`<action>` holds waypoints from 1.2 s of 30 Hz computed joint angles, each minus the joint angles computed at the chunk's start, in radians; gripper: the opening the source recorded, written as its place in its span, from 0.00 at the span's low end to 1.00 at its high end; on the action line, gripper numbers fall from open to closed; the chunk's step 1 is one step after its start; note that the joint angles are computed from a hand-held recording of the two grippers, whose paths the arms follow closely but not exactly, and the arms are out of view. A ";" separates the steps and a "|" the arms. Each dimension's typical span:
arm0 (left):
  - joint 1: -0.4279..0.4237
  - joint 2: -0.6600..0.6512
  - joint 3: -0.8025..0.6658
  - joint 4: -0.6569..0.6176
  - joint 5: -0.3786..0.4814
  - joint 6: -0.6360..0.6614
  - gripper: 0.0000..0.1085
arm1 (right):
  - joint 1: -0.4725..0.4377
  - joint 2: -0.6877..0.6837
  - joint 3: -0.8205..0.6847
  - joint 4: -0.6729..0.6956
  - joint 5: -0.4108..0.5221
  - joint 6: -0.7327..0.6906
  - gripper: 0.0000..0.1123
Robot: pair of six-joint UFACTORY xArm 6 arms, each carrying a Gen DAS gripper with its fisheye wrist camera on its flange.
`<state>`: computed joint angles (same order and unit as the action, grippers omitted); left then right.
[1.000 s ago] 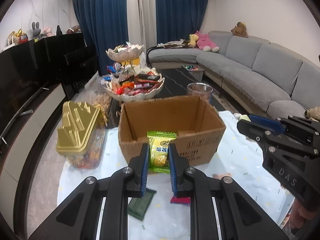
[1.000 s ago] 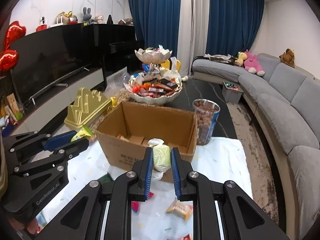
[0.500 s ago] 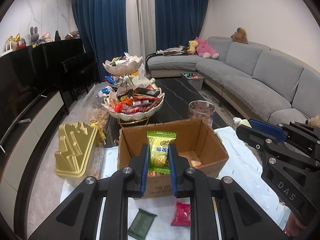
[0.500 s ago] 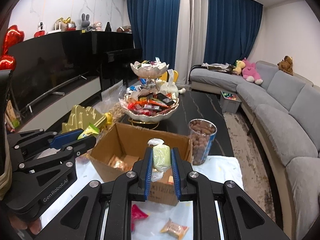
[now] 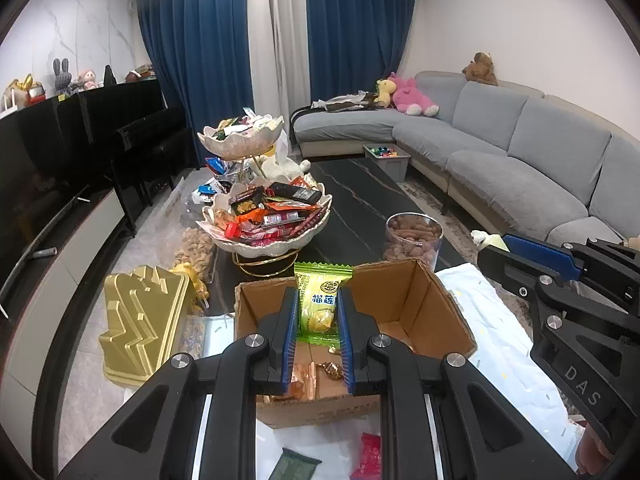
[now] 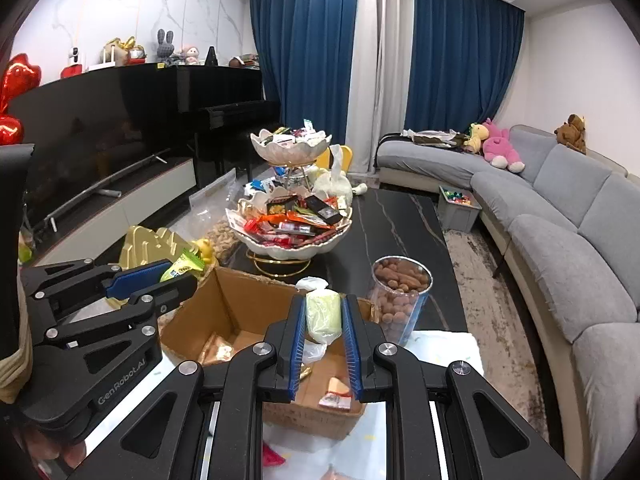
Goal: Organize snacks
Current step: 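Carry the yellow-green and pale green candies over the cardboard box with both tools, then open both tools to drop the two candies into the box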
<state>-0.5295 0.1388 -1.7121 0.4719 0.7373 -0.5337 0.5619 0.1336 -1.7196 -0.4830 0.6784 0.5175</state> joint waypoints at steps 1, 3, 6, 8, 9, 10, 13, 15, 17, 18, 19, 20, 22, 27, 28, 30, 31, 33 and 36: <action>0.004 0.009 -0.009 -0.006 -0.001 0.007 0.18 | -0.003 0.009 -0.008 0.006 0.000 -0.004 0.18; 0.007 0.029 -0.030 -0.011 0.001 0.016 0.18 | -0.008 0.025 -0.023 0.016 0.001 -0.011 0.17; 0.013 0.059 -0.059 -0.023 0.001 0.030 0.18 | -0.013 0.046 -0.043 0.028 0.004 -0.020 0.18; 0.018 0.078 -0.077 -0.032 0.002 0.036 0.18 | -0.016 0.058 -0.050 0.031 0.004 -0.023 0.17; 0.021 0.090 -0.088 -0.037 0.003 0.041 0.18 | -0.018 0.067 -0.056 0.035 0.005 -0.026 0.18; 0.024 0.096 -0.093 -0.042 0.003 0.045 0.18 | -0.019 0.078 -0.069 0.040 0.009 -0.032 0.18; 0.032 0.118 -0.104 -0.057 0.001 0.056 0.18 | -0.025 0.102 -0.087 0.053 0.012 -0.040 0.18; 0.036 0.133 -0.113 -0.067 0.000 0.063 0.18 | -0.028 0.114 -0.094 0.061 0.014 -0.046 0.18; 0.040 0.147 -0.121 -0.079 -0.002 0.071 0.18 | -0.031 0.128 -0.104 0.070 0.018 -0.053 0.18; 0.042 0.155 -0.125 -0.084 -0.004 0.075 0.18 | -0.031 0.135 -0.109 0.073 0.021 -0.057 0.18; 0.045 0.163 -0.130 -0.089 -0.006 0.080 0.18 | -0.033 0.145 -0.117 0.078 0.024 -0.063 0.18; 0.047 0.172 -0.135 -0.096 -0.007 0.085 0.18 | -0.035 0.154 -0.123 0.082 0.027 -0.068 0.18; 0.052 0.182 -0.136 -0.106 -0.011 0.091 0.18 | -0.039 0.167 -0.131 0.092 0.031 -0.073 0.18; 0.060 0.203 -0.141 -0.123 -0.017 0.107 0.18 | -0.048 0.201 -0.154 0.125 0.042 -0.093 0.18; 0.062 0.205 -0.139 -0.123 -0.019 0.107 0.18 | -0.047 0.206 -0.157 0.127 0.044 -0.095 0.18; 0.064 0.206 -0.134 -0.124 -0.020 0.107 0.18 | -0.051 0.215 -0.163 0.140 0.048 -0.109 0.18; 0.064 0.207 -0.134 -0.125 -0.020 0.108 0.19 | -0.052 0.220 -0.169 0.146 0.050 -0.116 0.18; 0.064 0.205 -0.129 -0.127 -0.021 0.110 0.19 | -0.053 0.222 -0.174 0.152 0.053 -0.122 0.18; 0.064 0.201 -0.123 -0.125 -0.025 0.108 0.25 | -0.053 0.224 -0.178 0.151 0.049 -0.123 0.19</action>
<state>-0.4656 0.3402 -1.8352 0.3467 0.7121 -0.4261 0.5092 0.3574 -1.8974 -0.3322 0.7272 0.3942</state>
